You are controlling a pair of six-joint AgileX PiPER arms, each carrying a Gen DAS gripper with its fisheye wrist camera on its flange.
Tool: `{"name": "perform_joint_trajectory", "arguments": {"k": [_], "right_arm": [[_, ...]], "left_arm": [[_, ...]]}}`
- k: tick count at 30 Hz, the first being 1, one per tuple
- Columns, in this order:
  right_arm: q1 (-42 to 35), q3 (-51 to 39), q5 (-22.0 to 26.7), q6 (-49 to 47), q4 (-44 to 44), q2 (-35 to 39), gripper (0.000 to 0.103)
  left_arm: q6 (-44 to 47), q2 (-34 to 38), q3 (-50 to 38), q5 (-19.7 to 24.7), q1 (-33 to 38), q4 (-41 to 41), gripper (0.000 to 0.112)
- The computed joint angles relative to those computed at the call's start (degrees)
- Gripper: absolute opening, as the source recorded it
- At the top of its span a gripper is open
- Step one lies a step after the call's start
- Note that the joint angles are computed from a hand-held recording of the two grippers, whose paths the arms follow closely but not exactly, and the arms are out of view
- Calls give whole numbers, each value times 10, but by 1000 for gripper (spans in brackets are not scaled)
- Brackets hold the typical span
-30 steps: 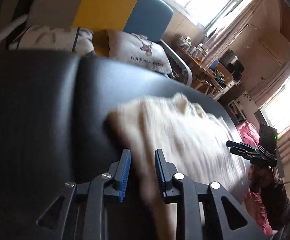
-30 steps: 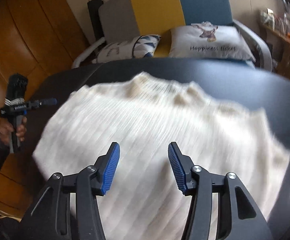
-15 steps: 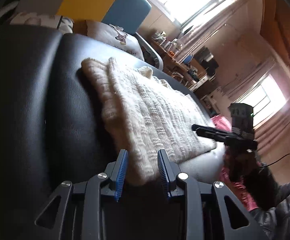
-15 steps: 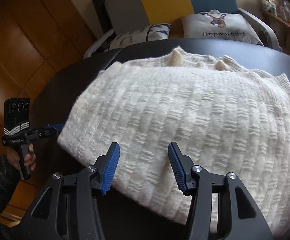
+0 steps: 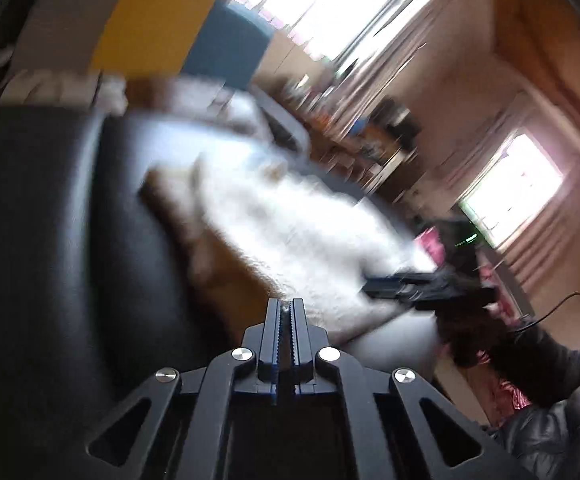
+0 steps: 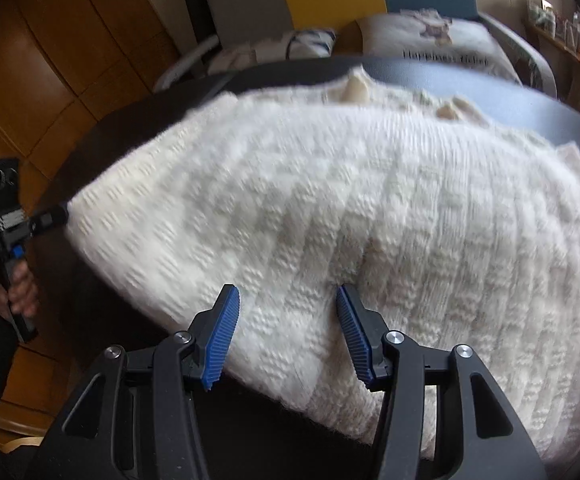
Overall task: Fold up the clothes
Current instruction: 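Pinch the sweater edge with the left gripper and tuck it, release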
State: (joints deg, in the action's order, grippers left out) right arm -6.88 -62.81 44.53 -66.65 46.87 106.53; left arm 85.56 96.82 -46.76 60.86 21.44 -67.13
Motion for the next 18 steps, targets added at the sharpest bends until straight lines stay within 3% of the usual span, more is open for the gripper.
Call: {"name": "perform_joint_trajectory", "arguments": {"k": [2,3,6,14,18], "right_arm": [[-2,12,-9,-29,27,0,56],[-4,17,-11,-41,35,0,58],[-6,27,-17,-67,53,-2,59],[-3,22,-8,-66,47,-2,65],[10,38,-32,-78,47,-13,69]], "left_arm": [[-25,9,5,-44,-17,39,3],[-32,18,7,-41,-18,50,1],[-22,36,14,-1,3,29,16],[-40,82,-30,74,17,9,25],[-79,128,-82,67,-14,18,26]]}}
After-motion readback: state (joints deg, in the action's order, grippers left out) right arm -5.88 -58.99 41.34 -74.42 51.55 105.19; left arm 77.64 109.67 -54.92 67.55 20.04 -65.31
